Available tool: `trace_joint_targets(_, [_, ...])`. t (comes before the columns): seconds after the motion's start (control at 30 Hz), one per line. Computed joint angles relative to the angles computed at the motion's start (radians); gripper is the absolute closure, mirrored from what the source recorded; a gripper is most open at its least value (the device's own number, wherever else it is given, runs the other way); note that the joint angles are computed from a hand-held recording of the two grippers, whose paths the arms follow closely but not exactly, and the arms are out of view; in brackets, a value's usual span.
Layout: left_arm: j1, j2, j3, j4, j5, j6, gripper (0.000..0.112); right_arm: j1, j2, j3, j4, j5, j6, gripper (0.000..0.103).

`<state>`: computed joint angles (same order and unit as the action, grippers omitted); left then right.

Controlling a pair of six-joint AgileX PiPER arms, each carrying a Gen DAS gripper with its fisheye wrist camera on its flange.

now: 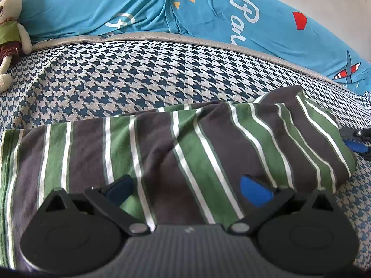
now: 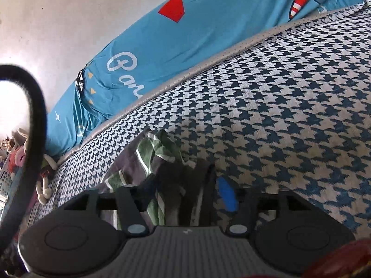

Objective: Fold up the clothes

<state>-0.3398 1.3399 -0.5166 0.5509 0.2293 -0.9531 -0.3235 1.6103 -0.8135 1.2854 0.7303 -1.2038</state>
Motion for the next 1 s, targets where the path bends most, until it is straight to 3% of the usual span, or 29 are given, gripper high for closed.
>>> trace_joint_targets(0.13, [0.003,0.0,0.001,-0.013,-0.002,0.019,0.009,0.039,0.017,0.004,0.055,-0.026,-0.023,0.028])
trace_joint_targets(0.23, [0.012,0.0,-0.001,-0.044,-0.005,0.055,0.009,0.098,0.014,0.023,0.109,-0.102,-0.071,0.031])
trace_joint_targets(0.27, [0.012,0.001,-0.002,-0.048,-0.004,0.059,0.009,0.131,0.004,0.034,0.122,-0.152,-0.103,0.035])
trace_joint_targets(0.33, [0.011,0.002,-0.003,-0.044,-0.003,0.055,0.009,0.172,0.004,0.036,0.118,-0.192,-0.115,0.065])
trace_joint_targets(0.5, [0.011,0.006,-0.009,-0.059,-0.005,0.065,0.009,0.218,0.002,0.039,0.128,-0.245,-0.128,0.084])
trace_joint_targets(0.67, [0.028,0.002,-0.012,-0.144,-0.006,0.152,0.009,0.254,-0.054,0.06,0.159,-0.291,-0.162,0.088])
trace_joint_targets(0.8, [0.052,-0.003,-0.016,-0.251,-0.009,0.255,0.009,0.328,-0.15,0.101,0.183,-0.377,-0.224,0.088])
trace_joint_targets(1.0, [0.093,-0.018,-0.017,-0.317,-0.011,0.311,0.009,0.555,-0.298,0.184,0.424,-0.556,-0.551,0.088])
